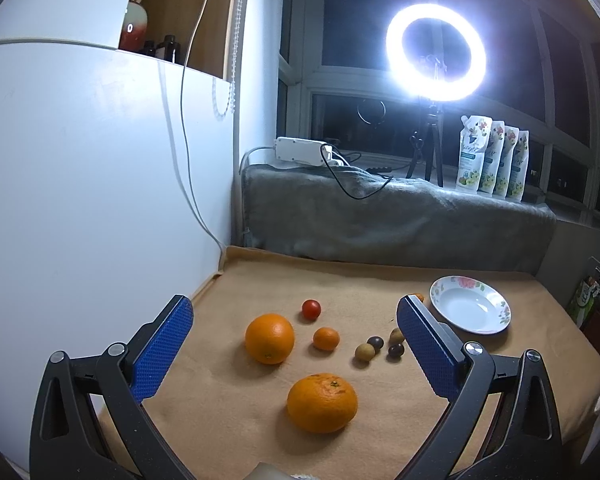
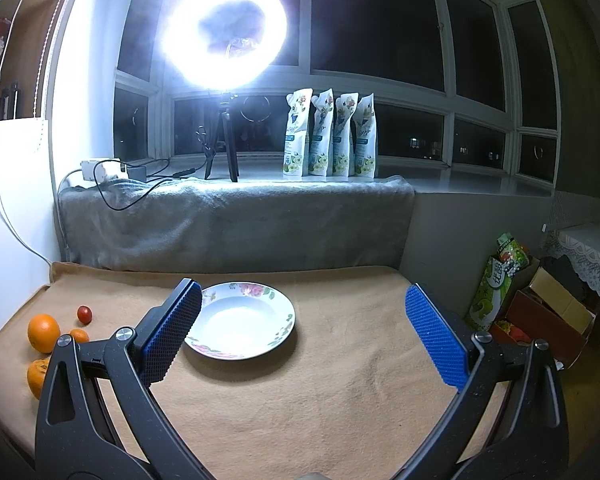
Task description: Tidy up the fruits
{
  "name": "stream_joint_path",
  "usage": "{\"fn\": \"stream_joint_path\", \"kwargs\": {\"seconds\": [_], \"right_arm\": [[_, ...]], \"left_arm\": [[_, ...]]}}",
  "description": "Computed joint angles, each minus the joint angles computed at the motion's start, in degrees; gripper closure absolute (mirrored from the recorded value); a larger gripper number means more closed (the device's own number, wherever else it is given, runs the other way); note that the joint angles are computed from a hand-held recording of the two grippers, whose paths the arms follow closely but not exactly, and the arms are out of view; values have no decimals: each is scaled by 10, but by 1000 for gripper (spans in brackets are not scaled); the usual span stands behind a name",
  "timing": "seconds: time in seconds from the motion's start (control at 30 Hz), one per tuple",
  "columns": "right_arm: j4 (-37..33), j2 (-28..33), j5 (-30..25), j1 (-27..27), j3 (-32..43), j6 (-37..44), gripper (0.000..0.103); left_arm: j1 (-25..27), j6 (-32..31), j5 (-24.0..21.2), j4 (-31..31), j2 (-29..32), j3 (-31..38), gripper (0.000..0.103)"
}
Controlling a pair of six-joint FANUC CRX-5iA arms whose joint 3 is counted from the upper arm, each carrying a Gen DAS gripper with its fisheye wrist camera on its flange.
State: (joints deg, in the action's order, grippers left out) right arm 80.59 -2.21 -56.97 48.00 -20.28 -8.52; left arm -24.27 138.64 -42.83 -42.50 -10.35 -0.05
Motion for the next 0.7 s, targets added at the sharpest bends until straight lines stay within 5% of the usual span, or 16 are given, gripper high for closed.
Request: {"fn": "stream_joint_path", "kwargs": {"seconds": [0.7], "right_arm": [[0,0,0,1,0,-2,0]], "left_arm": [[-5,3,-7,-4,1,3,1]]}}
